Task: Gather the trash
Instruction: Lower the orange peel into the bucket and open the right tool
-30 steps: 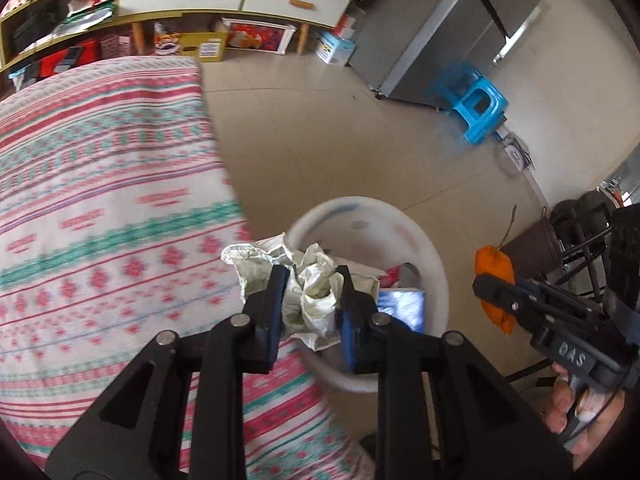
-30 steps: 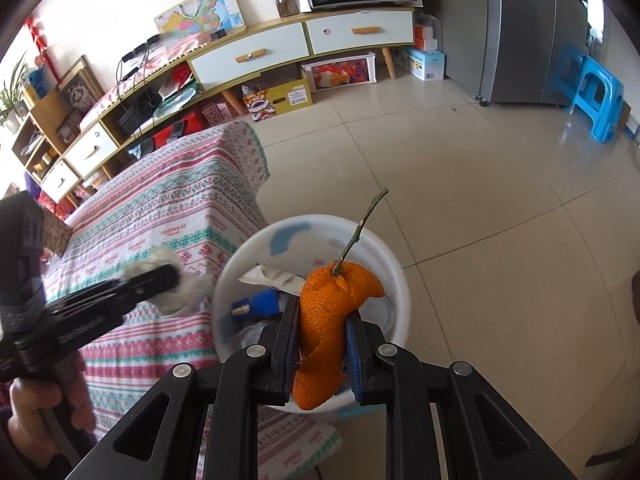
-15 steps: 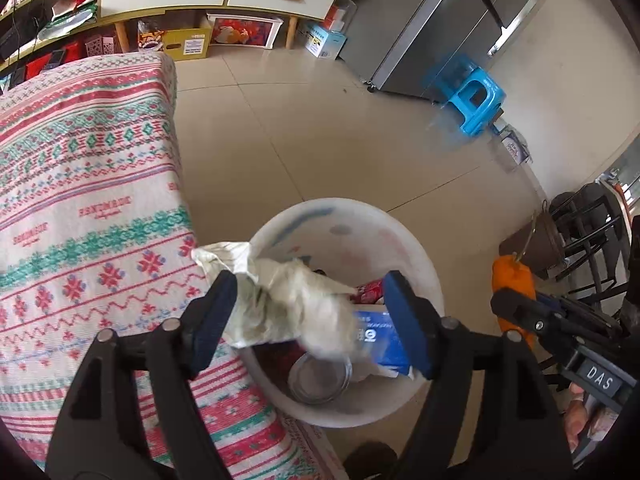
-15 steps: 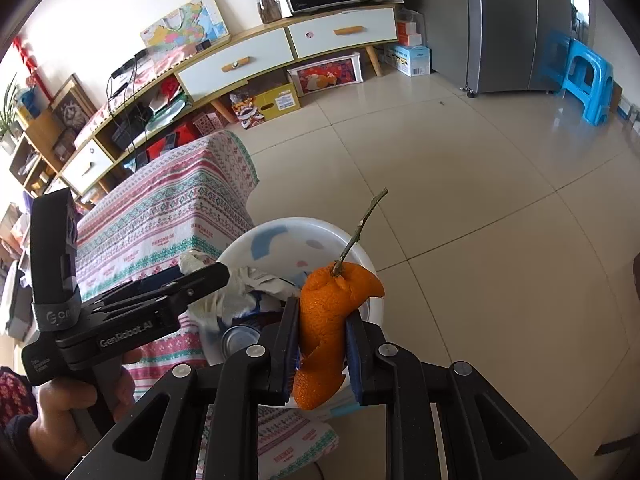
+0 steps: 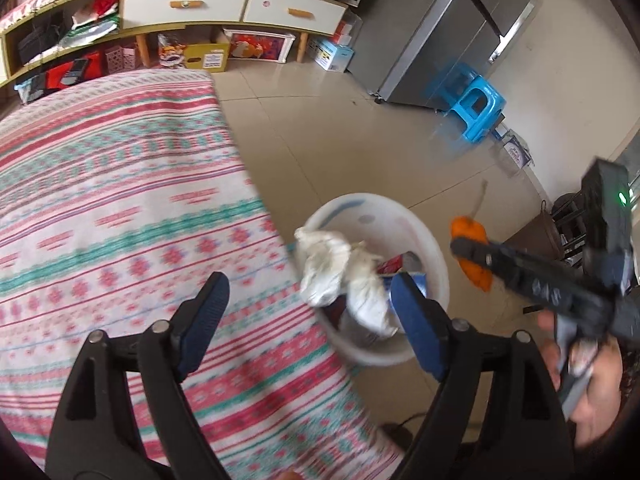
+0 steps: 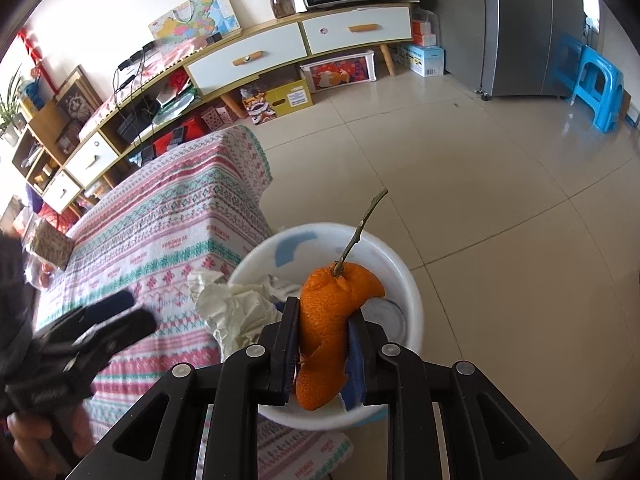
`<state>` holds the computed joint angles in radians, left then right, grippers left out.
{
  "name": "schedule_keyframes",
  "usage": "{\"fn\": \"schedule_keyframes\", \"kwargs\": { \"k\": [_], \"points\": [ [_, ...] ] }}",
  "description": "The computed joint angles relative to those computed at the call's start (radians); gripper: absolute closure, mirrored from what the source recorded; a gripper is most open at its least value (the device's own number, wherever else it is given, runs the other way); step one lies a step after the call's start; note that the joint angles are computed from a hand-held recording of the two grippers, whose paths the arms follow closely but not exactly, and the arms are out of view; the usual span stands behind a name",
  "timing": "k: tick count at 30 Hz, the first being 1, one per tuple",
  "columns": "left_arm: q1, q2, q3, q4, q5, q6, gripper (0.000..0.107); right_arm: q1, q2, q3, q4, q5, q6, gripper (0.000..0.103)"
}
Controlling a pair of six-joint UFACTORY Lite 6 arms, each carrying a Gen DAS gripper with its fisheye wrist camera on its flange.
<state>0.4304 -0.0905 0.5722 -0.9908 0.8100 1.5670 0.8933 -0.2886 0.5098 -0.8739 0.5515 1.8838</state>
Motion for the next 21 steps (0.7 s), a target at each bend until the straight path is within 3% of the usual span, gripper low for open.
{"fn": "schedule_keyframes", "kwargs": {
  "k": [1, 3, 15, 21],
  "points": [
    [0.036, -0.01, 0.005, 0.031, 0.004, -0.001, 0.018, 0.004, 0.009, 0.011, -0.012, 0.005, 0.02, 0.046],
    [0.099, -0.023, 0.015, 0.077, -0.007, 0.005, 0.005, 0.045, 0.009, 0.029, -0.08, 0.054, 0.116, 0.02],
    [0.548, 0.005, 0.109, 0.151, 0.017, 0.238, 0.005, 0.279, 0.186, 0.232, -0.063, 0.194, 0.227, 0.014],
    [0.733, 0.041, 0.165, 0.137, 0.038, 0.261, 0.005, 0.499, 0.345, 0.419, -0.06, 0.412, 0.276, 0.005]
  ]
}}
